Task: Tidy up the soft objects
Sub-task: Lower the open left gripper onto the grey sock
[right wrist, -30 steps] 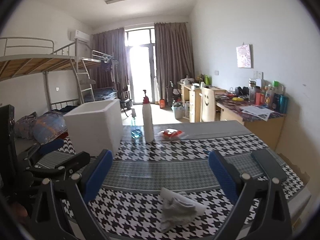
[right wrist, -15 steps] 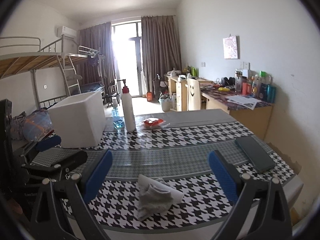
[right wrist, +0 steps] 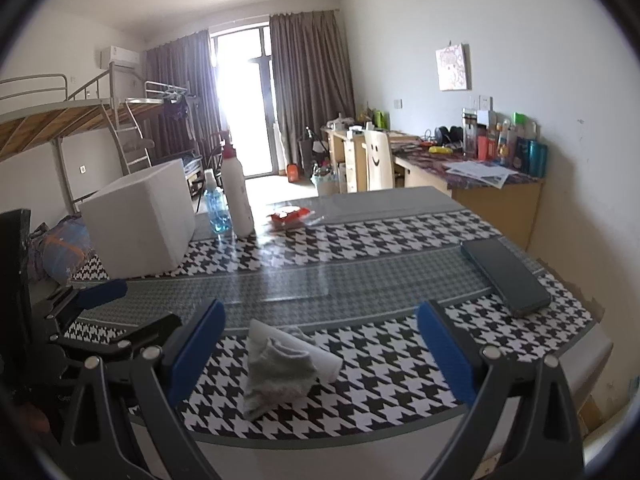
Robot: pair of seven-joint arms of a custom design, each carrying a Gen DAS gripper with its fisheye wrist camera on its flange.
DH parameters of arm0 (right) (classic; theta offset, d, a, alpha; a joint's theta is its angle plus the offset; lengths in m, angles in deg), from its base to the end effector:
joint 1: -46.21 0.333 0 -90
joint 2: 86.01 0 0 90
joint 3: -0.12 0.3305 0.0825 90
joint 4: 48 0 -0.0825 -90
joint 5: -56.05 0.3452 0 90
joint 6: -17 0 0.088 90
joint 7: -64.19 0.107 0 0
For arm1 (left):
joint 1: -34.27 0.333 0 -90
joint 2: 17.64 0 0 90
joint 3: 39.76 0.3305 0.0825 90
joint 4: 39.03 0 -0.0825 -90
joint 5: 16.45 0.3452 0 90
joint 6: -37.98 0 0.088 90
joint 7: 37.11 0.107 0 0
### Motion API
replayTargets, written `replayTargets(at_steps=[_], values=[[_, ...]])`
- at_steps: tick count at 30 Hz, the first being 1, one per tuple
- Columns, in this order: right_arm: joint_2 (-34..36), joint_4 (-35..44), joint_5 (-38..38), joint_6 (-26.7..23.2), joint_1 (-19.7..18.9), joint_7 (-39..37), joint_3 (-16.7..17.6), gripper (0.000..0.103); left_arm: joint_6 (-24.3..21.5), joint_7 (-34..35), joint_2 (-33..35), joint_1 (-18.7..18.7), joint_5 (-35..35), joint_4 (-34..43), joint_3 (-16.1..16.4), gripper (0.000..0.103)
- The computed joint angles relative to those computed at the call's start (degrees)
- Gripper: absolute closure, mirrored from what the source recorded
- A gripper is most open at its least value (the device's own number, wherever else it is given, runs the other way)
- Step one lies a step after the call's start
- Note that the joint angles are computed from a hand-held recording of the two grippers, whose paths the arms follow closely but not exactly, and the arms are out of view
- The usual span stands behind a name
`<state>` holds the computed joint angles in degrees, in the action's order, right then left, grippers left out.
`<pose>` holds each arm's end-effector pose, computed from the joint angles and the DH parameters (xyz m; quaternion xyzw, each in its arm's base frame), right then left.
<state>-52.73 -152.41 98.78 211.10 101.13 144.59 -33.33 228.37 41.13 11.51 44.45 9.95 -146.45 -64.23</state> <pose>0.6104 0.2439 0.4302 -0.5946 0.6125 -0.3287 0.4041 0.6388 -0.1604 0.4213 -0.4909 0.7287 -0.4086 0.2472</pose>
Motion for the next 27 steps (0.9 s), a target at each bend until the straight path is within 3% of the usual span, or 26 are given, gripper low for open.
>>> replayTargets(at_steps=[2, 13, 22, 27], values=[[-0.3, -0.2, -0.5, -0.3, -1.0, 0.0, 1.1, 0.005, -1.1, 0.4, 0.6, 0.3, 0.2, 0.6, -0.8, 0.001], [-1.4, -1.9, -4.6, -1.1, -7.4, 1.7, 7.8, 0.005, -3.2, 2.7, 0.9, -6.1, -2.1, 2.4, 5.1, 0.001], [-2.8, -3.2, -9.1, -1.1, -15.6, 3.4, 16.9, 0.005, -12.0, 12.4, 4.2, -0.4, -7.2, 6.7, -3.7, 0.001], [-2.4, -3.7, -9.1, -1.2, -13.9, 3.9, 14.4, 0.006, -13.9, 16.6, 5.2, 0.6, -11.5, 6.9, -6.3, 0.001]])
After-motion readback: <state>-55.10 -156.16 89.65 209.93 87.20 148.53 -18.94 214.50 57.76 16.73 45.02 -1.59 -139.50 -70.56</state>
